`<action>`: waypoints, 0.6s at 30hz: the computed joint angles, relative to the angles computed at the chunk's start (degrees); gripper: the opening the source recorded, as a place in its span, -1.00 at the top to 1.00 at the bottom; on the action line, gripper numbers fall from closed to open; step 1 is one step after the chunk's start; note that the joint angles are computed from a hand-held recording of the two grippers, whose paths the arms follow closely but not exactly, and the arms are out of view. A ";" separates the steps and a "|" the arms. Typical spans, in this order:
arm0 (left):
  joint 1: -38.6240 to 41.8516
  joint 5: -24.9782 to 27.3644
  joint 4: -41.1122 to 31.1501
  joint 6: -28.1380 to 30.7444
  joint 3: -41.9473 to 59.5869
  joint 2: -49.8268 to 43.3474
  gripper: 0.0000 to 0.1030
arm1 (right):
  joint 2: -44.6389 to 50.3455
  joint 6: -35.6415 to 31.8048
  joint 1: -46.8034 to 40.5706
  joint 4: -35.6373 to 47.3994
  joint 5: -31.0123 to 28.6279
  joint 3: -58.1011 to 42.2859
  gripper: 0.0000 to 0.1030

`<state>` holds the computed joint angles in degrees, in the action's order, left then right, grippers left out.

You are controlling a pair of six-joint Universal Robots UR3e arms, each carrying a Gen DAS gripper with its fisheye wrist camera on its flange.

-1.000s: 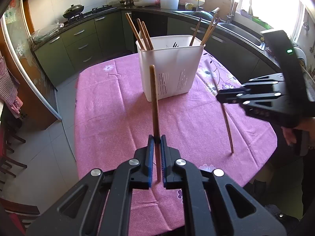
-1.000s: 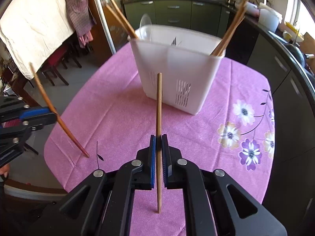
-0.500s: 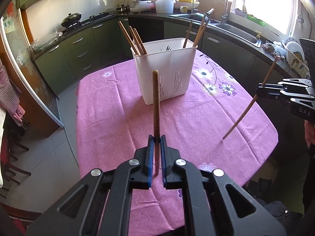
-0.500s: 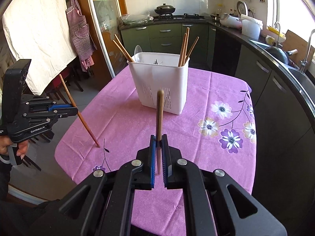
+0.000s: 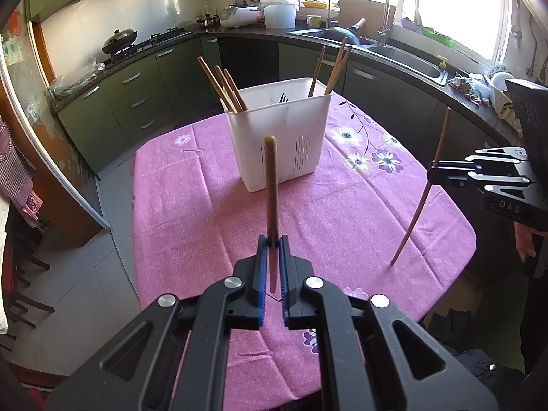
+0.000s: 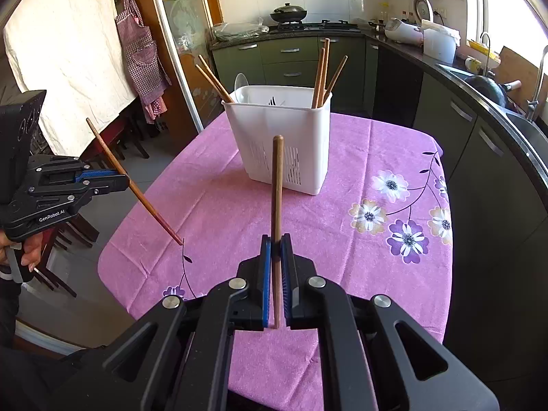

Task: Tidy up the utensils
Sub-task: 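Carry both upright chopsticks toward the white basket with both grippers, then drop the chopstick into the basket with the left gripper while the right gripper lowers its chopstick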

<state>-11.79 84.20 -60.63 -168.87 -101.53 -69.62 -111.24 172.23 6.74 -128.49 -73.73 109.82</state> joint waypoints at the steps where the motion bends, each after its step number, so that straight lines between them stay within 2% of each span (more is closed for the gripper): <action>1: 0.08 -0.25 -0.33 0.08 0.36 -0.08 0.87 | -0.03 -0.05 0.05 -0.04 -0.01 0.04 0.87; 5: 0.41 -1.82 -2.91 -0.01 3.77 -1.24 0.87 | -0.38 -0.33 -0.22 0.08 0.29 0.30 0.87; 8: 0.13 -2.92 -5.72 -0.59 9.93 -3.80 0.87 | -0.83 -0.53 -0.75 0.22 0.76 0.60 0.87; 14: -1.99 -3.09 -10.71 -3.02 31.12 -14.46 0.87 | -2.71 -1.55 -2.90 0.79 2.61 2.02 0.87; 18: -4.30 -1.02 -12.49 -5.00 47.72 -24.44 0.87 | -4.41 -2.67 -5.21 1.18 4.70 3.57 0.87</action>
